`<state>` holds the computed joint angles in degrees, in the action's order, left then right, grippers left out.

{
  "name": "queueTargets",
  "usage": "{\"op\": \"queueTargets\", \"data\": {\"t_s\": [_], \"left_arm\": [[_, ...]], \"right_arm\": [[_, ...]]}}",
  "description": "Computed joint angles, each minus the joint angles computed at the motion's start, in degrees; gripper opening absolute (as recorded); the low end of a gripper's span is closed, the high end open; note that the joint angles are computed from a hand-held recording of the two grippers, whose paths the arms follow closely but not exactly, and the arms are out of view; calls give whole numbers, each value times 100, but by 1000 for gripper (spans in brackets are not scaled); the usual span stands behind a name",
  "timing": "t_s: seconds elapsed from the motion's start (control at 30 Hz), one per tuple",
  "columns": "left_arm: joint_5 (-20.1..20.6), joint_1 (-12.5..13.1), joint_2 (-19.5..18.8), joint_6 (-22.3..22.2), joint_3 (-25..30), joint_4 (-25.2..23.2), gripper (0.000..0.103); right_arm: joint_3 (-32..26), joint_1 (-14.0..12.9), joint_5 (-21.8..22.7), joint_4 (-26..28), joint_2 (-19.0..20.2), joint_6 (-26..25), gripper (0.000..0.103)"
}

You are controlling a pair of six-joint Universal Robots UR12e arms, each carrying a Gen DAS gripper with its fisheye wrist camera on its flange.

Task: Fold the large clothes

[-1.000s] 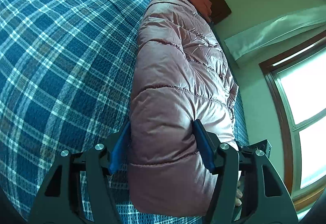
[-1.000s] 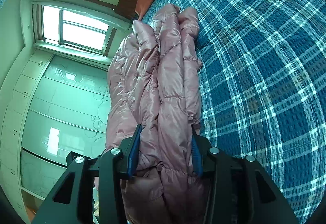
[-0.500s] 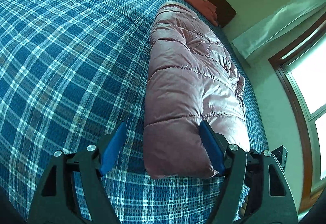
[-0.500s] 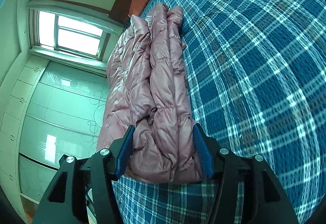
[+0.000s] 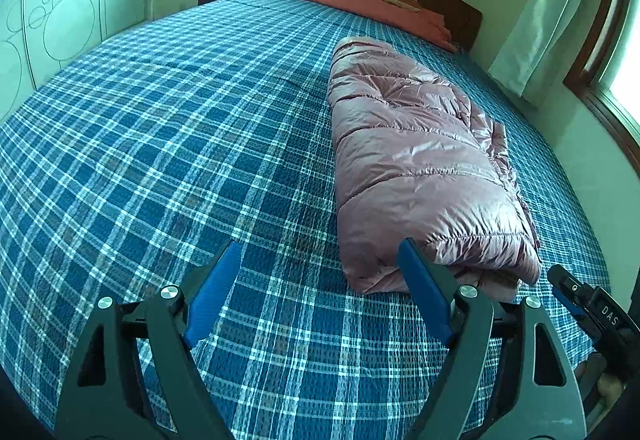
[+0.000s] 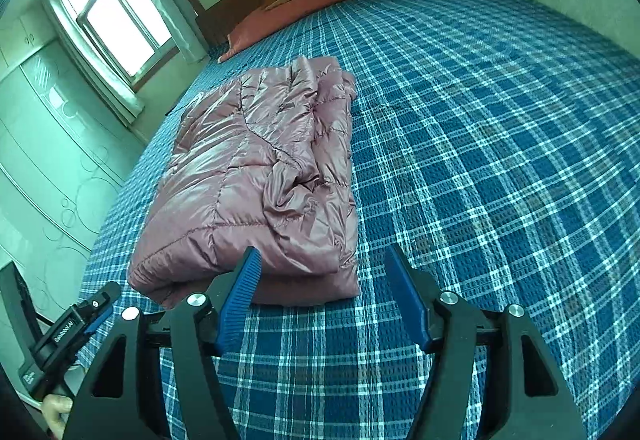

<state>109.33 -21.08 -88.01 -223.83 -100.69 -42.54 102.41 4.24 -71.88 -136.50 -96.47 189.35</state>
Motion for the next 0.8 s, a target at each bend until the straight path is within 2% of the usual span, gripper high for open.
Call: {"op": "queueTargets", "data": {"t_s": [0.07, 0.17, 0.37, 0.53, 0.8], "left_arm": [[257, -113, 2, 124, 70, -69, 89], [656, -283, -4, 271, 192, -205, 92], [1187, -534, -3, 79, 349, -373, 96], [1456, -677, 2, 182, 401, -369, 96], [1818, -864, 14, 305, 467, -347, 96]], "right_arm": [[0, 87, -234, -61, -23, -102, 68], [76, 159, -488, -57, -199, -264, 68], [73, 338, -738, -208, -297, -420, 74], [105, 511, -1031, -357, -381, -547, 74], [132, 568, -1097, -469, -490, -566, 75]]}}
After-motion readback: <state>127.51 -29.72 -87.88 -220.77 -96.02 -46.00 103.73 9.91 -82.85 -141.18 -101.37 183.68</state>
